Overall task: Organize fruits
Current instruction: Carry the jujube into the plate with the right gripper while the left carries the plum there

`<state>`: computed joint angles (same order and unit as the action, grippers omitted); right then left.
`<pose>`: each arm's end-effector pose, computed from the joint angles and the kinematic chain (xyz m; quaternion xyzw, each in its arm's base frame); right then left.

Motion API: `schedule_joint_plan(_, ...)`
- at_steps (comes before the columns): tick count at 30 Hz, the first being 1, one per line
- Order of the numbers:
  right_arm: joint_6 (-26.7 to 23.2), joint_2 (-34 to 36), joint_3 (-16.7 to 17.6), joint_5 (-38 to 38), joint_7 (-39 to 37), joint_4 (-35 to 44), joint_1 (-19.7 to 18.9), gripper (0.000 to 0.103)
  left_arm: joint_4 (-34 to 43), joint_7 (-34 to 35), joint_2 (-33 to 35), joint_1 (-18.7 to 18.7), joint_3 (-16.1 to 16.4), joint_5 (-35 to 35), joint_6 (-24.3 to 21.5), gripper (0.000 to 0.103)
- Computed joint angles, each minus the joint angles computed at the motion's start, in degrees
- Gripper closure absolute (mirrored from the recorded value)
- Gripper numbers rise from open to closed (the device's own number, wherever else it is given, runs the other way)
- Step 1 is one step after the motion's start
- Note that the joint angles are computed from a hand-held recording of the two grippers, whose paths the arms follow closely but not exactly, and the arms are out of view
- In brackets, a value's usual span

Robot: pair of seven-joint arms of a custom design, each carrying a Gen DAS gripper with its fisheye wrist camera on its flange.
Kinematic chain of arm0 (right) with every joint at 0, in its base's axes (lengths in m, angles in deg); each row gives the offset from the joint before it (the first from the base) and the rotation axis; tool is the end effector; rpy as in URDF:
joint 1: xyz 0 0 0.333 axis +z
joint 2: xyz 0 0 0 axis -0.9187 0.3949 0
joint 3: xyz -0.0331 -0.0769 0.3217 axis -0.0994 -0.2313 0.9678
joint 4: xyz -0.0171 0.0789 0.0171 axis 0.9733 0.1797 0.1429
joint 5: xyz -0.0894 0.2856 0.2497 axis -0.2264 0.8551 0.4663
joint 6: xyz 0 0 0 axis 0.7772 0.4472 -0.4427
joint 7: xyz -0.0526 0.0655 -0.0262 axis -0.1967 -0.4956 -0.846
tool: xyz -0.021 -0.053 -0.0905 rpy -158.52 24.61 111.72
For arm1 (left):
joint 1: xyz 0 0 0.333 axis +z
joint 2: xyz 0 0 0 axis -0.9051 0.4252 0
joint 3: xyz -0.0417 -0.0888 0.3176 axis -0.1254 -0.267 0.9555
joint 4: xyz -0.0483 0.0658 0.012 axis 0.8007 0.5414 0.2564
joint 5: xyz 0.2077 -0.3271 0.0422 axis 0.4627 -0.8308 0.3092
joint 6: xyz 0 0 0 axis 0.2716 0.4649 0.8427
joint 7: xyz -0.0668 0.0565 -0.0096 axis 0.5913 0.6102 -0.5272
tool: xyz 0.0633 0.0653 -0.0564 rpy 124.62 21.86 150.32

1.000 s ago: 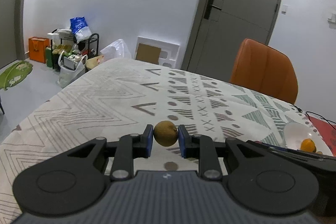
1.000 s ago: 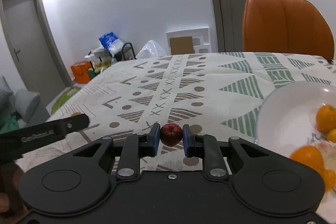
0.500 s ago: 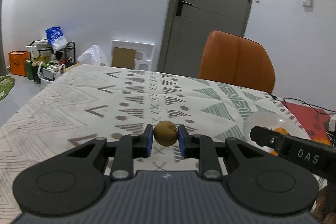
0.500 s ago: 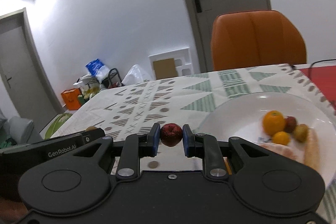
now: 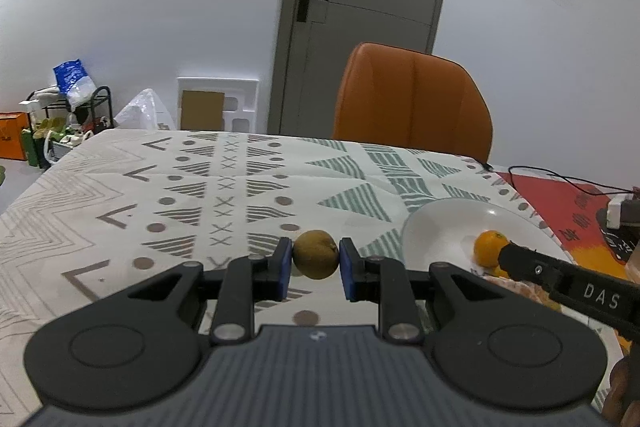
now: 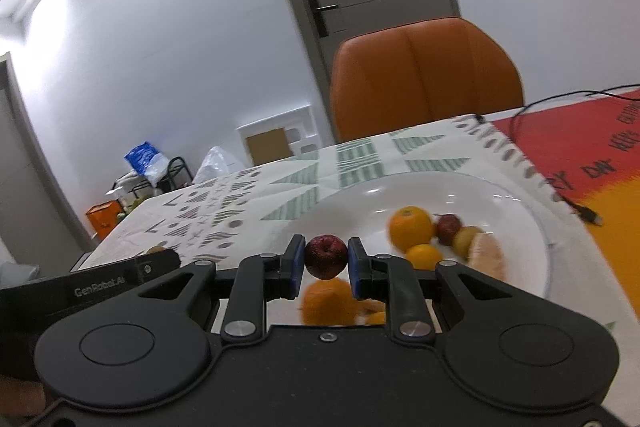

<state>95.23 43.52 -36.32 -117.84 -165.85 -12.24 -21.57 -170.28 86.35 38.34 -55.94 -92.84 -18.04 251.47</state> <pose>0.5415 0.4992 0.4359 -0.4399 0.7174 -0.3376 0.4218 0.6149 -0.2646 0.4850 -0.4777 0.7238 -0.4498 0.2135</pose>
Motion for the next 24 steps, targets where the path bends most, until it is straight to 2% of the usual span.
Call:
schedule_joint_plan(9, -2.4, -3.9, 0.9, -1.7, 5.1, -6.3, -1.2, 0.082, 2.0, 1.3, 1.4, -2.4, 0.1, 0.1, -0.9, 0.079)
schedule_joint_plan(15, -4.3, -5.7, 2.2, -2.1, 6.5, -8.8, -2.4, 0.082, 3.6, 4.2, 2.9, -2.6, -1.9, -1.2, -2.2, 0.079)
schedule_joint_plan(16, -4.6, -6.0, 2.4, -2.2, 6.8, -9.3, -2.5, 0.082, 3.9, 4.5, 3.1, -2.8, -2.1, -1.5, -2.4, 0.079)
schedule_joint_plan(18, -4.6, -6.4, 2.8, -2.0, 6.8, -9.9, -3.1, 0.074, 4.4, 5.3, 3.5, -3.1, -2.4, -2.0, -2.6, 0.079)
schedule_joint_plan(24, -5.2, -8.5, 3.7, -3.0, 9.0, -12.9, -3.9, 0.074, 5.8, 7.2, 4.5, -4.6, -2.8, -3.1, -3.1, 0.079)
